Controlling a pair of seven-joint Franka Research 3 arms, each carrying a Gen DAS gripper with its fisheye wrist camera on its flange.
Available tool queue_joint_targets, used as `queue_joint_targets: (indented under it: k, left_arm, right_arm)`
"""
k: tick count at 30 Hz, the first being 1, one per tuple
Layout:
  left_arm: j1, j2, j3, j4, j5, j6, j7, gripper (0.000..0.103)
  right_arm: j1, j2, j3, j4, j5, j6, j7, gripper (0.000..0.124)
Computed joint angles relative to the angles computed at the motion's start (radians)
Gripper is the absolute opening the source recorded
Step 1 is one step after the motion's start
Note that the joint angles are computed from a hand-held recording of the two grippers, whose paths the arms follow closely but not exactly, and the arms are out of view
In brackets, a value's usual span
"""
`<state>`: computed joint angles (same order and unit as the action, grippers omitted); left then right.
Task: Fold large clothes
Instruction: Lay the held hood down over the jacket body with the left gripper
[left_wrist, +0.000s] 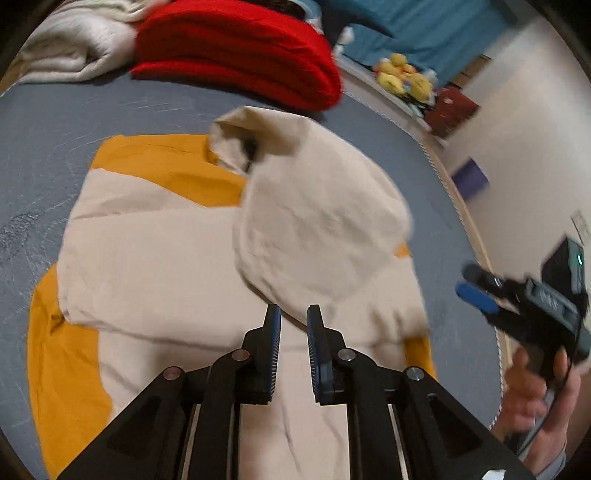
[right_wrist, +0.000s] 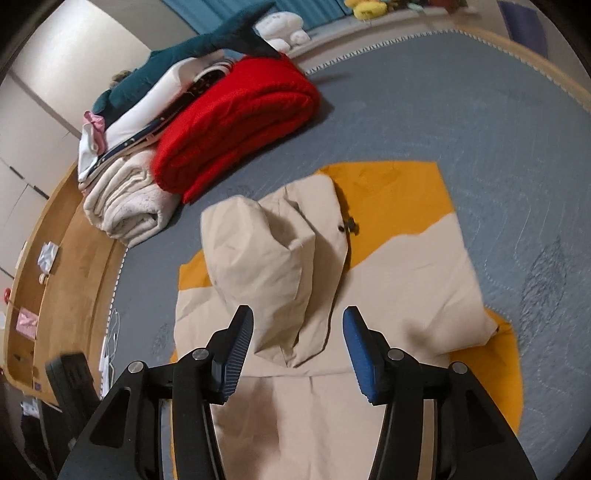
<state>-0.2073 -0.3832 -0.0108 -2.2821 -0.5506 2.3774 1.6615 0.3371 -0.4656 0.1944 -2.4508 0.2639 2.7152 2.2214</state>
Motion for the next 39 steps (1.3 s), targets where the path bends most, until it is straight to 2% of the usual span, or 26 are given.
queue_joint_targets:
  k: [5, 8, 15, 19, 20, 21, 22, 23, 24, 26, 28, 32, 33, 37, 38, 39]
  left_arm:
    - [0.027, 0.057, 0.03, 0.02, -0.071, -0.008, -0.029, 0.013]
    - [0.038, 0.076, 0.024, 0.038, -0.098, -0.026, -0.007, 0.013]
    - [0.067, 0.113, 0.01, 0.054, -0.144, -0.047, 0.031, 0.017]
    - [0.078, 0.136, -0.002, 0.065, -0.161, -0.047, 0.043, 0.018]
    - [0.079, 0.143, -0.006, 0.068, -0.163, -0.046, 0.049, 0.019]
    - [0.08, 0.151, -0.008, 0.071, -0.171, -0.046, 0.06, 0.022]
    - [0.082, 0.155, -0.011, 0.069, -0.175, -0.044, 0.066, 0.024]
    - [0.085, 0.159, -0.015, 0.065, -0.174, -0.04, 0.068, 0.025]
    - [0.089, 0.165, -0.02, 0.061, -0.168, -0.036, 0.059, 0.025]
    - [0.09, 0.171, -0.018, 0.054, -0.202, -0.037, 0.062, 0.025]
    - [0.087, 0.176, -0.012, 0.047, -0.269, -0.032, 0.095, 0.03]
    - [0.088, 0.215, -0.023, 0.05, -0.371, 0.01, 0.131, 0.04]
    - [0.09, 0.232, -0.026, 0.055, -0.394, 0.013, 0.136, 0.041]
    - [0.113, 0.274, -0.038, 0.049, -0.513, 0.007, 0.146, 0.041]
    - [0.119, 0.278, -0.039, 0.045, -0.544, -0.004, 0.158, 0.041]
    - [0.125, 0.281, -0.04, 0.038, -0.583, -0.015, 0.176, 0.039]
  right_arm:
    - [0.008, 0.09, -0.009, 0.036, 0.01, 0.016, -0.009, 0.052]
    - [0.023, 0.148, -0.021, 0.068, 0.025, 0.028, -0.03, 0.052]
    - [0.105, 0.239, -0.075, 0.112, 0.172, 0.121, -0.218, 0.052]
    - [0.099, 0.277, -0.062, 0.138, 0.173, 0.123, -0.267, 0.052]
    - [0.093, 0.284, -0.055, 0.138, 0.159, 0.13, -0.268, 0.047]
    - [0.096, 0.288, -0.055, 0.137, 0.162, 0.138, -0.283, 0.025]
    - [0.099, 0.288, -0.056, 0.136, 0.171, 0.139, -0.293, 0.01]
    - [0.111, 0.285, -0.063, 0.129, 0.204, 0.156, -0.319, 0.002]
    - [0.113, 0.276, -0.062, 0.115, 0.221, 0.182, -0.324, 0.0]
    - [0.101, 0.241, -0.049, 0.081, 0.214, 0.236, -0.3, 0.0]
    - [0.041, 0.197, -0.005, 0.051, 0.13, 0.273, -0.212, 0.0]
    - [-0.108, 0.13, 0.091, 0.027, -0.064, 0.224, -0.022, 0.0]
    - [-0.108, 0.127, 0.085, 0.026, -0.076, 0.21, -0.003, 0.002]
    - [-0.018, 0.155, -0.006, 0.047, -0.017, 0.156, -0.056, 0.008]
    - [-0.013, 0.16, -0.01, 0.051, -0.016, 0.149, -0.058, 0.014]
    - [-0.005, 0.162, -0.016, 0.051, -0.008, 0.149, -0.064, 0.027]
